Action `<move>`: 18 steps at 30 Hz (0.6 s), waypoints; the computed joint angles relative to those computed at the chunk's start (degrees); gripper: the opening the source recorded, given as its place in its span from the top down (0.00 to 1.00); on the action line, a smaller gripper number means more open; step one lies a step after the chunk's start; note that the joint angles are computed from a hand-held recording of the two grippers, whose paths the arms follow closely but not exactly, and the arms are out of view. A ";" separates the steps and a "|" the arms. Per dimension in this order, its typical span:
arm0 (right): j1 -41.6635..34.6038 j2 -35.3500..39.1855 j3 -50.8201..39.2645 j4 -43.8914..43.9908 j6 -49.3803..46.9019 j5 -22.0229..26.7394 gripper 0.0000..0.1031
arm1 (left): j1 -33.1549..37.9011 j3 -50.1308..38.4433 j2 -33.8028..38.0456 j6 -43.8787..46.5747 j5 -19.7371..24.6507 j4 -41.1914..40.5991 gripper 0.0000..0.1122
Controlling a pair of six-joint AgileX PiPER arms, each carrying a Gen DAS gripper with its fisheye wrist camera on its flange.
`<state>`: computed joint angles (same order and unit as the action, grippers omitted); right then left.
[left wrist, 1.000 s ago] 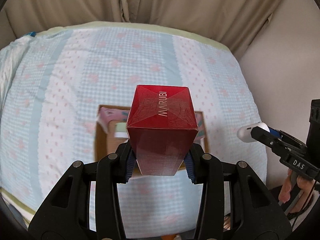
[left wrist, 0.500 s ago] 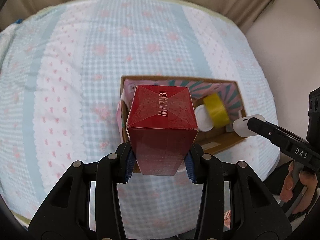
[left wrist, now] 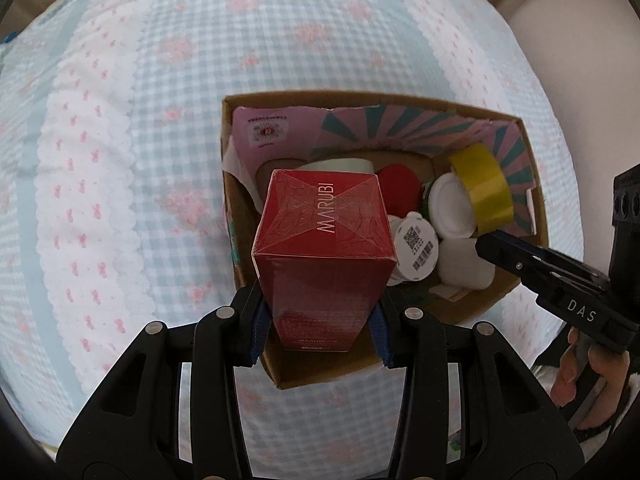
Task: Organize rigid objects
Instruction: 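Lower the red box and white case into the box and open both tools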
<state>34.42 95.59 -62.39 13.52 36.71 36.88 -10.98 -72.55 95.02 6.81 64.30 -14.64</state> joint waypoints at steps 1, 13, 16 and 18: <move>0.07 0.33 -0.25 -0.55 0.04 0.31 0.72 | -0.40 -0.20 0.21 0.19 0.04 0.34 0.66; 0.06 -1.28 2.11 -2.71 5.87 -1.66 0.12 | -2.45 1.06 -2.05 1.61 -0.61 -1.35 0.08; -0.43 -1.87 2.04 -1.77 5.89 0.75 0.08 | -2.23 1.73 -3.22 0.72 -0.71 -1.49 0.08; 0.20 -2.73 2.14 -4.21 8.30 1.36 0.08 | -1.96 1.80 -3.93 0.41 -0.65 -1.74 0.08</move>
<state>34.61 92.86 -60.26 9.32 45.01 38.24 -12.95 -70.75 91.09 7.21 63.65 -16.38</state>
